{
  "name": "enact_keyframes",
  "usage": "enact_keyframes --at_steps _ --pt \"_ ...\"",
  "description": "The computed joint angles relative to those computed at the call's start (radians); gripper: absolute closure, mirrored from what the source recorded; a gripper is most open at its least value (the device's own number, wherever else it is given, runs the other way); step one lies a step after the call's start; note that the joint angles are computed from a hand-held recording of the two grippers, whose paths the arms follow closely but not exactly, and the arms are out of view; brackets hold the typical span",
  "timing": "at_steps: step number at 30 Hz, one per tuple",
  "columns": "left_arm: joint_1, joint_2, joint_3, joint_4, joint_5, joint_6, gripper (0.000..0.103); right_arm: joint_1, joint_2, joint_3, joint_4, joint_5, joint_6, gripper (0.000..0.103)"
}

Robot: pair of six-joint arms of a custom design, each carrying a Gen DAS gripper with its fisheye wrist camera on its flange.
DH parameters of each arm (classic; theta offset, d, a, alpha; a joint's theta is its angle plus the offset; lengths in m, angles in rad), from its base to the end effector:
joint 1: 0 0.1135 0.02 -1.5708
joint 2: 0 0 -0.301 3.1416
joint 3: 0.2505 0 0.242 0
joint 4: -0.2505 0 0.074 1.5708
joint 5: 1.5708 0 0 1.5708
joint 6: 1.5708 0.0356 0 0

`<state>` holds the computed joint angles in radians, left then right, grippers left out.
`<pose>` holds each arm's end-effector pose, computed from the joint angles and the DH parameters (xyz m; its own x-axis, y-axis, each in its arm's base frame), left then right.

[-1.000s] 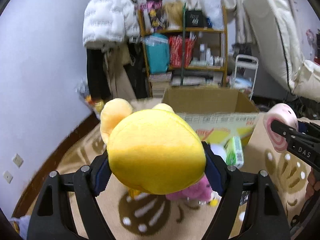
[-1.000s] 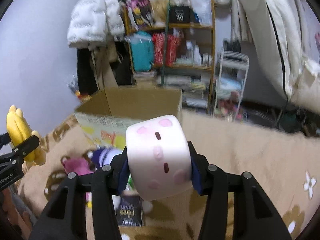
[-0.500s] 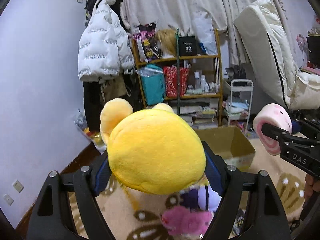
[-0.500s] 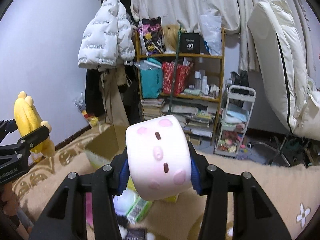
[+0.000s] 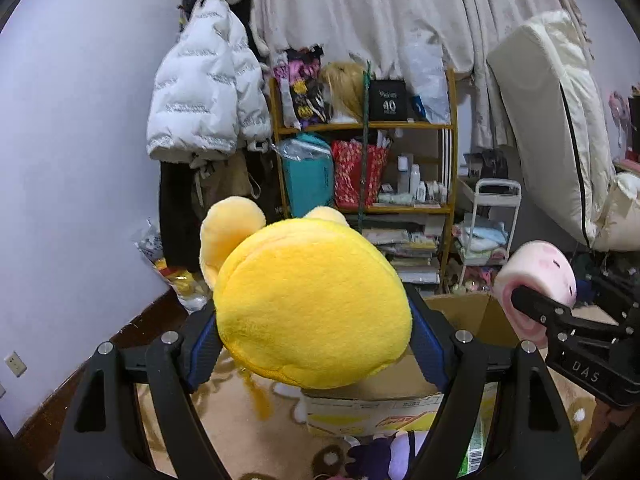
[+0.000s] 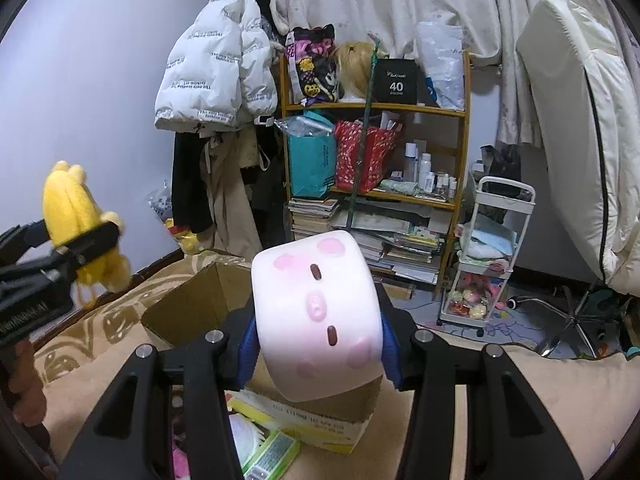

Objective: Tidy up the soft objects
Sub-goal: 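Lift the yellow plush into the box with the left tool while the right tool drops the pink plush in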

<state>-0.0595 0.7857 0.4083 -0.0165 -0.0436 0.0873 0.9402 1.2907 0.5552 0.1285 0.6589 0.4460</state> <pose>0.1483 -0.0073 0.2537 -0.3800 0.1099 -0.9184 0.0526 0.9939 0.0972 0.1560 0.1768 0.2317 -0.4510 -0.0393 -0.8917 -0.1635 0.9858 0.0392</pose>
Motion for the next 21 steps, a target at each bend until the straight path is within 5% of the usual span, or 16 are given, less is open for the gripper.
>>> enact_keyframes --at_steps 10,21 --pt "-0.119 0.260 -0.030 0.177 -0.059 -0.012 0.023 -0.115 0.077 -0.042 0.140 -0.123 -0.028 0.050" --pt "-0.112 0.456 0.011 0.181 0.020 -0.041 0.023 -0.203 0.157 -0.109 0.231 -0.250 -0.006 0.048"
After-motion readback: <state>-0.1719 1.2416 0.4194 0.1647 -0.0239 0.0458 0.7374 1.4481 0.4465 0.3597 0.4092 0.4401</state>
